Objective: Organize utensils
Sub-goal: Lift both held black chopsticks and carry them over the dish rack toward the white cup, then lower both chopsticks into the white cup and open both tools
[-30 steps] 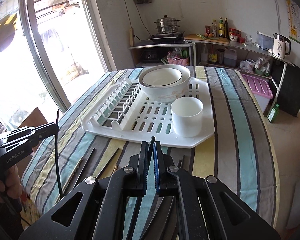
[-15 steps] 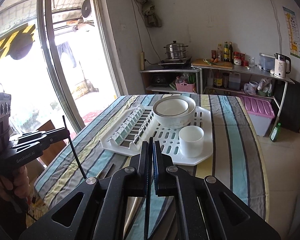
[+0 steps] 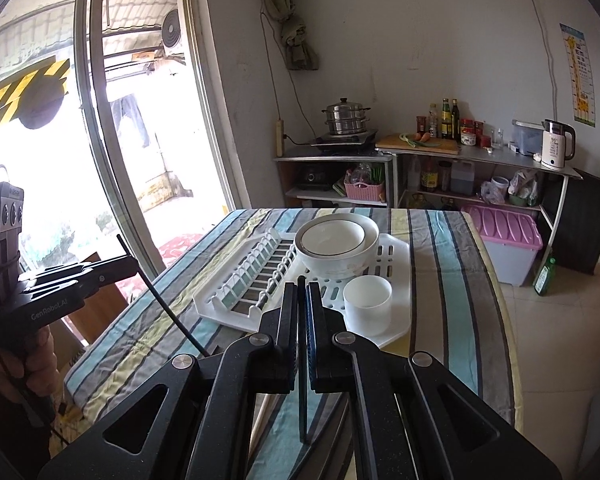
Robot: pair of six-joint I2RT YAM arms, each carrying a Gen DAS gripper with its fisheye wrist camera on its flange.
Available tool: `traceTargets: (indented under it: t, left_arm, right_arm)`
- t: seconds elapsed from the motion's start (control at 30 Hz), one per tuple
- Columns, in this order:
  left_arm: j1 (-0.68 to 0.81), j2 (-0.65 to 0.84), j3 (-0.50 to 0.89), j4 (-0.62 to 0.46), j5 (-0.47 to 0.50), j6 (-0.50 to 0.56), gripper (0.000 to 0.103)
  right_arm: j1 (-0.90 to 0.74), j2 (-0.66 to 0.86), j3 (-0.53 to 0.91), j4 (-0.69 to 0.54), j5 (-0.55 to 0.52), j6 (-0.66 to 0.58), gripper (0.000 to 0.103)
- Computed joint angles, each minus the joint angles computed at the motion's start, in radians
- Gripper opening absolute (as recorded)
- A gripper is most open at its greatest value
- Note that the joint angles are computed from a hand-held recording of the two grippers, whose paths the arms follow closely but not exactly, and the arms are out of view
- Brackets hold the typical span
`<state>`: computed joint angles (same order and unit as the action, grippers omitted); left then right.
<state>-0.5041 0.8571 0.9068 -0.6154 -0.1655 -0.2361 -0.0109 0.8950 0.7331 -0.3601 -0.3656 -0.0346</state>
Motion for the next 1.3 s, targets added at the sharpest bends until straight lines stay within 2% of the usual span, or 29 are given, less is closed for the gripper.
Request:
traceTargets:
  t: [0.37,1.1,1.3]
  left_arm:
    - [-0.008,0.199,0.168,0.032,0.029,0.015,0.004]
    - [-0.009,0.629,0.628,0.021,0.106,0.051,0.004]
    - [-0.005,0.698,0.679,0.031,0.133,0.049,0.004]
  right_arm:
    - [-0.044,0.097,0.114,0.017,0.003,-0.019,0.004]
    - [-0.075,0.334,0.391,0.042,-0.004,-0.003,0.003]
    - [-0.074,0.391,0.428,0.057,-0.006,0.001,0.003]
